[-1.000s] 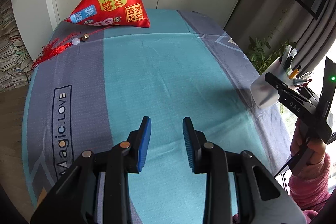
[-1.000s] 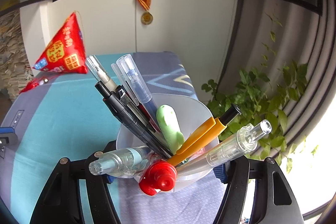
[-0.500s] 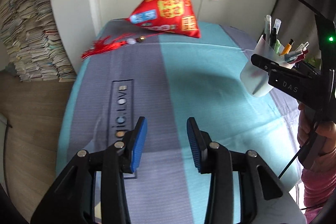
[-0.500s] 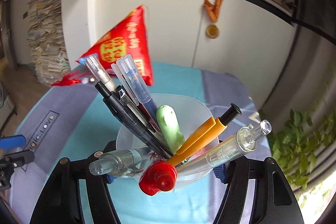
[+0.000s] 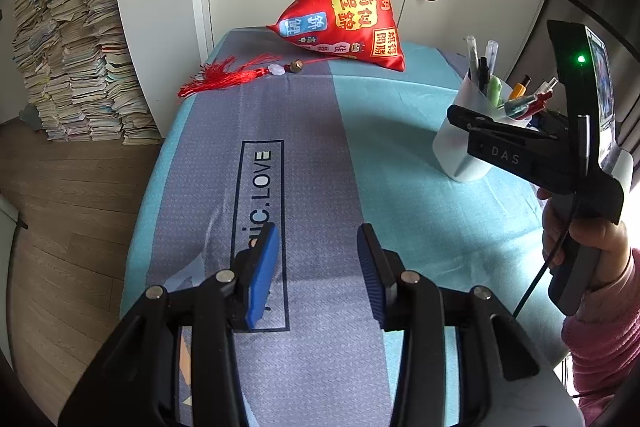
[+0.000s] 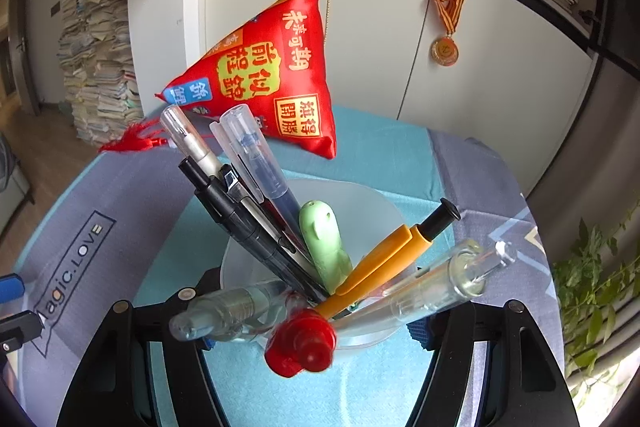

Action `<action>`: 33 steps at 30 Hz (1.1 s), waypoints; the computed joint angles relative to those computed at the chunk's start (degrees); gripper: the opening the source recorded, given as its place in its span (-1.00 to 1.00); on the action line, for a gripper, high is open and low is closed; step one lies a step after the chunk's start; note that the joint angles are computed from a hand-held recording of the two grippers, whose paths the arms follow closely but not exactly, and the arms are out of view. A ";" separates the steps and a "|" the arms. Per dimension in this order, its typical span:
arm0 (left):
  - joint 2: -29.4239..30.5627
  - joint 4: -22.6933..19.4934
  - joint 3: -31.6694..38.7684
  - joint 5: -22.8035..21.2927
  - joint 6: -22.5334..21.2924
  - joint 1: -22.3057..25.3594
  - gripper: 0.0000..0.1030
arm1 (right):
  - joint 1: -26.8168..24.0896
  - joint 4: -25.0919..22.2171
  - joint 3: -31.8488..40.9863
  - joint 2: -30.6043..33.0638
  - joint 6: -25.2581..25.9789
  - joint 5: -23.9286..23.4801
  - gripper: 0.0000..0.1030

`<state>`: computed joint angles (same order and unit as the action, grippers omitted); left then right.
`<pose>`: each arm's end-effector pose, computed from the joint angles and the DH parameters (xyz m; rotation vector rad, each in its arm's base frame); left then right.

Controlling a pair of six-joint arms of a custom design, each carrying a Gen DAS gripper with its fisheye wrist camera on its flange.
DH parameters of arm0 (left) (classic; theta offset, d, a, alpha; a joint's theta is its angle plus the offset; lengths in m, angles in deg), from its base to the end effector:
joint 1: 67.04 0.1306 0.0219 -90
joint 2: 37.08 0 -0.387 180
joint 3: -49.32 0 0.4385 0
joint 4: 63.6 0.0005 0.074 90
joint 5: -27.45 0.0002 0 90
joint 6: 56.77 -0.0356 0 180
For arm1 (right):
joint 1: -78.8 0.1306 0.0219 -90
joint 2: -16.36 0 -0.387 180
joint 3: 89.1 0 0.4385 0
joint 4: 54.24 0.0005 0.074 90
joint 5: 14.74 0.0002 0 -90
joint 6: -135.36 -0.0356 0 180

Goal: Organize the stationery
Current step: 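Lower the cup onto the bedspread with the right tool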

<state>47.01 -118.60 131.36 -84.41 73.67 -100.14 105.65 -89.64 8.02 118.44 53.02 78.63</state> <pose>0.4077 -0.2505 0.4099 -0.2977 2.4463 -0.0550 0.5571 0.2791 0.4000 -0.6455 2.1827 0.1094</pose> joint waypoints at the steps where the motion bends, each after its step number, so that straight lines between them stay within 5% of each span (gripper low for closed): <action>1: 0.04 0.04 0.08 0.00 -0.03 -0.17 -0.21 | -0.05 -0.22 0.08 -0.01 0.11 0.15 0.37; 6: 0.13 -0.27 0.60 -0.77 -0.17 -1.01 -0.16 | -0.12 0.34 -0.83 -1.07 -0.33 1.25 0.64; 15: 0.33 -1.92 2.39 -4.10 0.37 -2.95 0.06 | -1.66 -0.31 -5.75 -6.41 -0.92 -1.82 0.65; 26: 2.82 -5.70 9.24 -14.90 -0.40 -8.92 0.33 | -7.28 -0.40 -14.29 -20.55 -6.94 -6.32 0.65; 33: 1.68 -5.76 13.02 -24.47 -1.26 -14.64 0.44 | -6.64 -1.27 -15.92 -28.20 -7.30 0.14 0.65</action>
